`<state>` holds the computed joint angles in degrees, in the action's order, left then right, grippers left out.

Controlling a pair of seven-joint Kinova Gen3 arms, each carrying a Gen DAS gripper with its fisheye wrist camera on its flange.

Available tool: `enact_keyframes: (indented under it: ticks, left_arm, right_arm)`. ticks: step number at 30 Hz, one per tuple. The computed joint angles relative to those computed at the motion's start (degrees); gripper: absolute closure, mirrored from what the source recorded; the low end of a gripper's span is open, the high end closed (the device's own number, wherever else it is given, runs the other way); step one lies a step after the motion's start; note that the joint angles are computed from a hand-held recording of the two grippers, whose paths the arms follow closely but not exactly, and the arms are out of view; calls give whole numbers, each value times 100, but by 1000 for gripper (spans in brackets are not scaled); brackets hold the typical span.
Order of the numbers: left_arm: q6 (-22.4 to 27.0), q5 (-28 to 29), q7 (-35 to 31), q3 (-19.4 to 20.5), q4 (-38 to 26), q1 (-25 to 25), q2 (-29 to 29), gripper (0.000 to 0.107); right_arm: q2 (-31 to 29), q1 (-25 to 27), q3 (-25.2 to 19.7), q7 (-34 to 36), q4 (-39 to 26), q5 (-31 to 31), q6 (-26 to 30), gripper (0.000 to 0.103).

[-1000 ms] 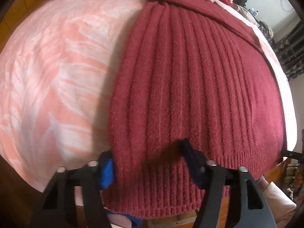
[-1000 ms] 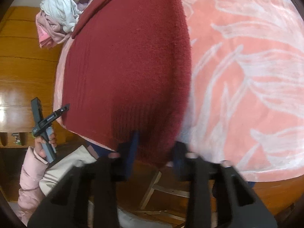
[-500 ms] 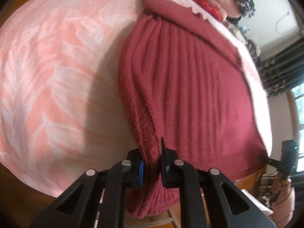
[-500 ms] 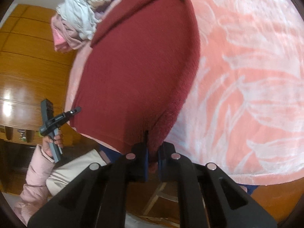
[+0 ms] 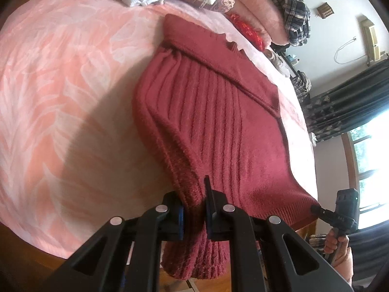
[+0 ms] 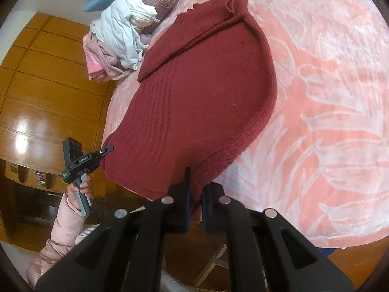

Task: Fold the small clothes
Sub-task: 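Grasp the hem with both tools and lift it toward the collar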

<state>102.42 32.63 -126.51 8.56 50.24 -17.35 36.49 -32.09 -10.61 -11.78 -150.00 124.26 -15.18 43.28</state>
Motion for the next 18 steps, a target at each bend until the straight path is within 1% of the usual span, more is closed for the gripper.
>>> enact_keyframes:
  ticks: [4,9,12,18]
  left_arm:
    - [61,110,123,31,-131,-37,89,95]
    - [106,317,524,113,-540,-39,272,95]
    - [95,332,840,156,-814,64,424,95]
    - [-47,184,1393,219,-1288,358,745,95]
  right_arm:
    - [-58,43,68,40,-54,65,-37,98]
    - [-101,63,402,263,-60,88,-127,98]
    - [50,66,663,440,-98,26,-262,98]
    - [534,8,1191,947,-161,-174,-509,98]
